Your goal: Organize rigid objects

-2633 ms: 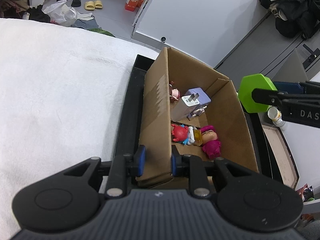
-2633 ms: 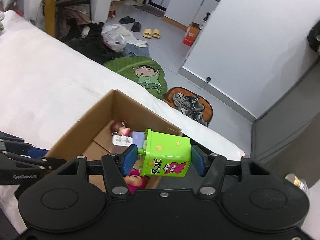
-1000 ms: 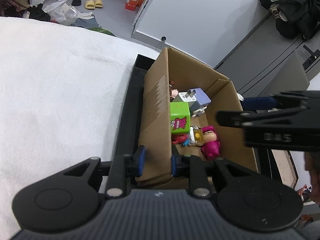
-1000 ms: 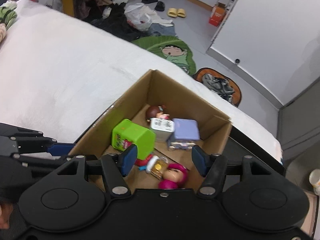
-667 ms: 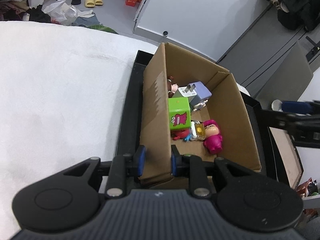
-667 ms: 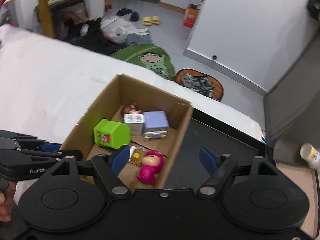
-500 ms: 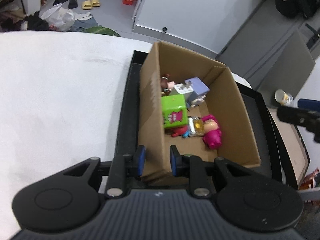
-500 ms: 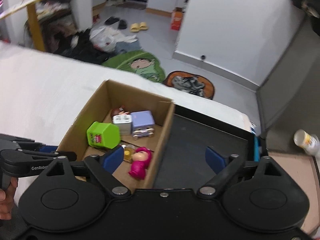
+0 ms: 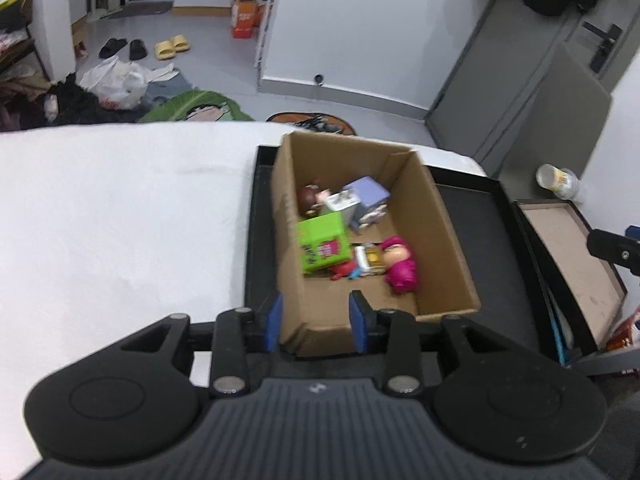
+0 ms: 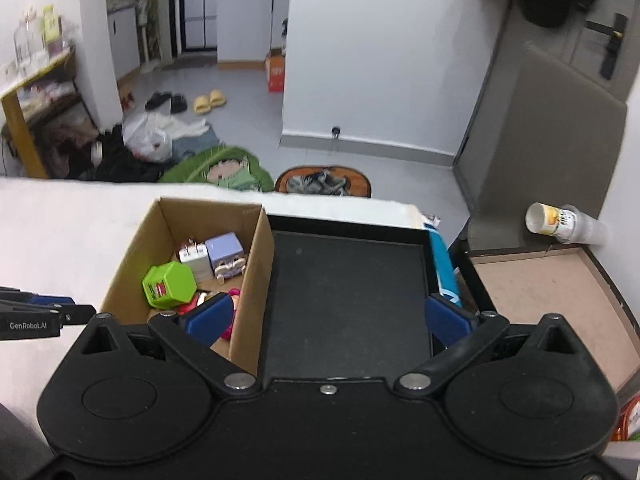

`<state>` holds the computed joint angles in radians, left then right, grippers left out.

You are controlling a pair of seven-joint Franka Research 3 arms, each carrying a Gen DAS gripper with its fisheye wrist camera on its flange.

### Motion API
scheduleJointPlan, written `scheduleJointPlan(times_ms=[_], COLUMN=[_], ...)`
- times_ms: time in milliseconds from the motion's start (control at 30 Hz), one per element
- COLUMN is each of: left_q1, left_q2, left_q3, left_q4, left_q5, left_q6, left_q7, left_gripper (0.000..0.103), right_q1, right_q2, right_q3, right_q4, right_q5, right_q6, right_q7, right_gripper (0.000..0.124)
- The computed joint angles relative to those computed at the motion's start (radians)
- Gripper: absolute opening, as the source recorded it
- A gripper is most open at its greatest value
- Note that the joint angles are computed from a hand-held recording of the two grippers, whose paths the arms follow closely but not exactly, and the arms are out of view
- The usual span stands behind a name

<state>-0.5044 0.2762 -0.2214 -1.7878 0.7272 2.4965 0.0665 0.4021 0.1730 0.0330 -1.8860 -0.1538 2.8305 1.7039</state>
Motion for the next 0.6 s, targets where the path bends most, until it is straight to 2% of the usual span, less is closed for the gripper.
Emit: scheduleJointPlan(times_ms=[167,233,333,433,600], left_q1=[-0.026,-0.039,-0.060,-0.075,-0.106], left_q2=[-0.009,-0.009,-0.013,-0.022,-0.058], left_q3=[-0.010,-0.013,-0.023,-0.033,-0.045], left_q4=[0.041,0.062,0.090,0.107,0.119], left_q5=[0.021,0.037,0.055,0.060,0.106], left_q6=[-0.021,-0.026,-0.048,-0.064,-0.129], left_q7=[0.003,-0.004,0.012,0.031,0.034], left_gripper=[0.055,0.067,0.080,0.084,0.088], right_q1=[-0.013,-0.024,-0.046,-0.075,-0.148], right_q2=[-0.075,-0.108,-0.153,-0.198,-0.275], right_q3=[0.004,0.008,0.019,0.032,0.077], right_q4=[-0.091,-0.128,-0.180,-0.239,-0.306], right_q5=[0.012,0.017,0.029,0.009,-0.112], right_q6=[0.044,0.060,0.073,0.125,0.147], right_q7=[0.029,0.054,0.117,0.186,0.354], right_gripper=[0.103,0.103,0.103,0.103,0.103])
